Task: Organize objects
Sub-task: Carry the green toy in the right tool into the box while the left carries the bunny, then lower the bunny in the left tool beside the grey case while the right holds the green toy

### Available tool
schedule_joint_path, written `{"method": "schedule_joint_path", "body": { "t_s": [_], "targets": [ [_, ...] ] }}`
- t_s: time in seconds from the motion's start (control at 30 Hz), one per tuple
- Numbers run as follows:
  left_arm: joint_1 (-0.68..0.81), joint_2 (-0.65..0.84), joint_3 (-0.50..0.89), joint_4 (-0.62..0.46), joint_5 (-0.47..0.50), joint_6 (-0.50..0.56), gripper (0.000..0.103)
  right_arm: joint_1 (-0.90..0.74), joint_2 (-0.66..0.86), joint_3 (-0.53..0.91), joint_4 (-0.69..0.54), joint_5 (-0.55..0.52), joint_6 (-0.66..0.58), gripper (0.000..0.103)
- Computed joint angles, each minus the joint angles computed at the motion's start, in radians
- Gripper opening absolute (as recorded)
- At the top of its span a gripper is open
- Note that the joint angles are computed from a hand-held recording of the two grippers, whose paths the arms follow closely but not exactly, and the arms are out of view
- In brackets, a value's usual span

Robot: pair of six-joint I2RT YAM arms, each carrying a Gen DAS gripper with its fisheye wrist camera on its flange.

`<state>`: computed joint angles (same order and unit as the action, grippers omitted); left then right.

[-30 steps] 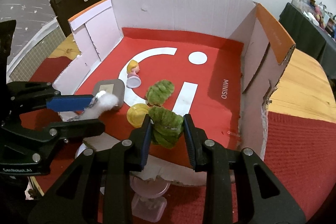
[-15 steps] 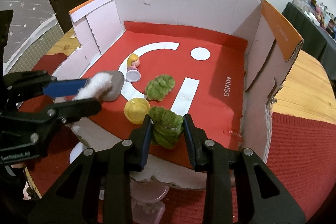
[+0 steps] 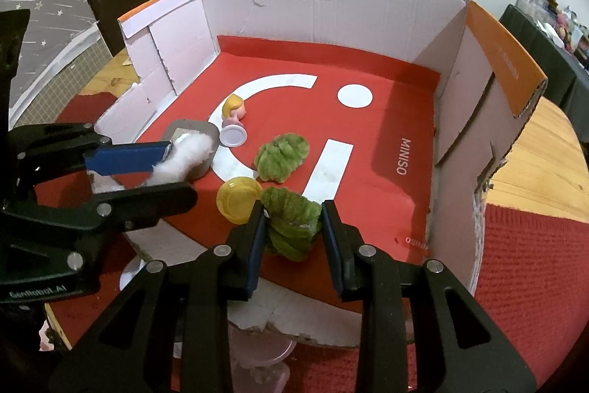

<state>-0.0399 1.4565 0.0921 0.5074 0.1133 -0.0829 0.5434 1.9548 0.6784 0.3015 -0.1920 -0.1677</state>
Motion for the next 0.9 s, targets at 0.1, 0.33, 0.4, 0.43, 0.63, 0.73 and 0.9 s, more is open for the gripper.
{"method": "schedule_joint_path", "body": {
  "t_s": [0.1,0.33,0.4,0.43,0.63,0.73,0.9],
  "targets": [
    [0.026,0.014,0.001,0.014,0.032,0.01,0.033,-0.001,0.002,0.002,-0.001,-0.003,0.0,0.028],
    [-0.015,0.052,0.003,0.067,-0.041,0.005,0.033,0.01,0.002,-0.009,0.014,0.01,0.01,0.028],
    [-0.013,0.039,-0.006,0.073,-0.051,0.0,0.033,0.013,-0.001,-0.015,0.017,0.012,0.011,0.028],
    [-0.011,0.035,-0.008,0.075,-0.054,0.001,0.033,0.013,-0.002,-0.017,0.019,0.011,0.011,0.028],
    [0.057,0.067,0.0,0.097,-0.047,0.028,0.032,0.011,-0.002,-0.021,0.019,0.011,0.003,0.028],
    [0.042,0.07,0.015,0.085,-0.094,0.023,0.031,0.011,-0.002,-0.02,0.018,0.011,0.004,0.028],
    [0.071,0.039,0.04,0.043,-0.087,0.033,0.03,0.021,-0.007,-0.02,0.026,0.022,0.012,0.028]
  ]
}}
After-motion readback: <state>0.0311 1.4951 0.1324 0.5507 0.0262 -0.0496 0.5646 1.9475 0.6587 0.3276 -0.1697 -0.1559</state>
